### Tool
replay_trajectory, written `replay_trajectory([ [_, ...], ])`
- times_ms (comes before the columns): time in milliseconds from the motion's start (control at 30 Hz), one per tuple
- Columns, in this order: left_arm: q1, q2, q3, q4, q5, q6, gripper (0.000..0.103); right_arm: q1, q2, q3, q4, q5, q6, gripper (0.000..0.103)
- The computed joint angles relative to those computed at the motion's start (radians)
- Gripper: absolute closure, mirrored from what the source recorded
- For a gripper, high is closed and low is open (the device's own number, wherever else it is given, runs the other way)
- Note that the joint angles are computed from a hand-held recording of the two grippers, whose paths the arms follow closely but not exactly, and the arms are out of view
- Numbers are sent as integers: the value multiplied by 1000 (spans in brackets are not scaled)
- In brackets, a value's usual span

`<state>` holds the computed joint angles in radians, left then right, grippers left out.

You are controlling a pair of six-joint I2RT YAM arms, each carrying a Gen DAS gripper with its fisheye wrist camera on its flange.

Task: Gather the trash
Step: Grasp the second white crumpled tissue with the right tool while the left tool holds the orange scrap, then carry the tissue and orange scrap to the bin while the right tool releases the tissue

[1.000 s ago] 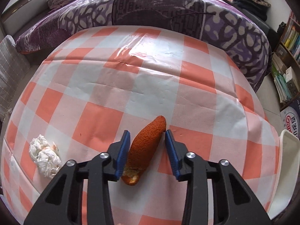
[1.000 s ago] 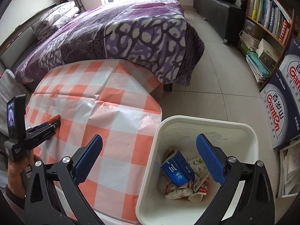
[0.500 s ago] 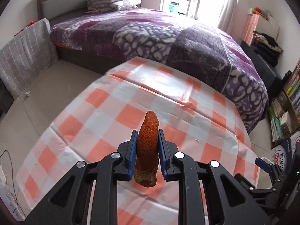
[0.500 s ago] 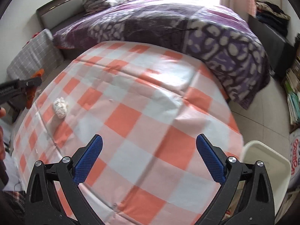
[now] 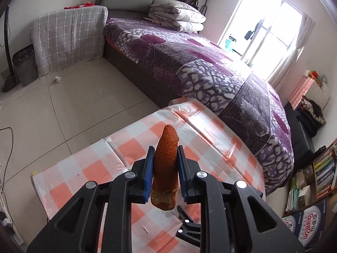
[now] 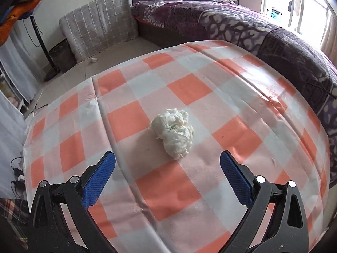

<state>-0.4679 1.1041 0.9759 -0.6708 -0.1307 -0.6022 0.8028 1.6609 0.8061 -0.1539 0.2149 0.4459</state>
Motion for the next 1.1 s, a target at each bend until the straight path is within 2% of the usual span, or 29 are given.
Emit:
replay_trajectory([
  [100,3,8,0,-1,9,-4,81,-19,71,44,25,-17,13,13],
  [200,8,20,0,1,20,-7,81,-39,115,82,22,-33,26,24],
  [300,16,28,-3,3,28,-7,82,-53,138,107,-2,-52,51,50],
  [333,17,28,-4,2,26,-8,81,-57,139,108,-8,-56,60,66],
  [600,-11,22,-12,12,-10,-47,81,-23,6,41,-30,50,118,68],
  [1100,-212,75,15,62,-141,-180,81,37,-403,7,-347,297,268,68],
])
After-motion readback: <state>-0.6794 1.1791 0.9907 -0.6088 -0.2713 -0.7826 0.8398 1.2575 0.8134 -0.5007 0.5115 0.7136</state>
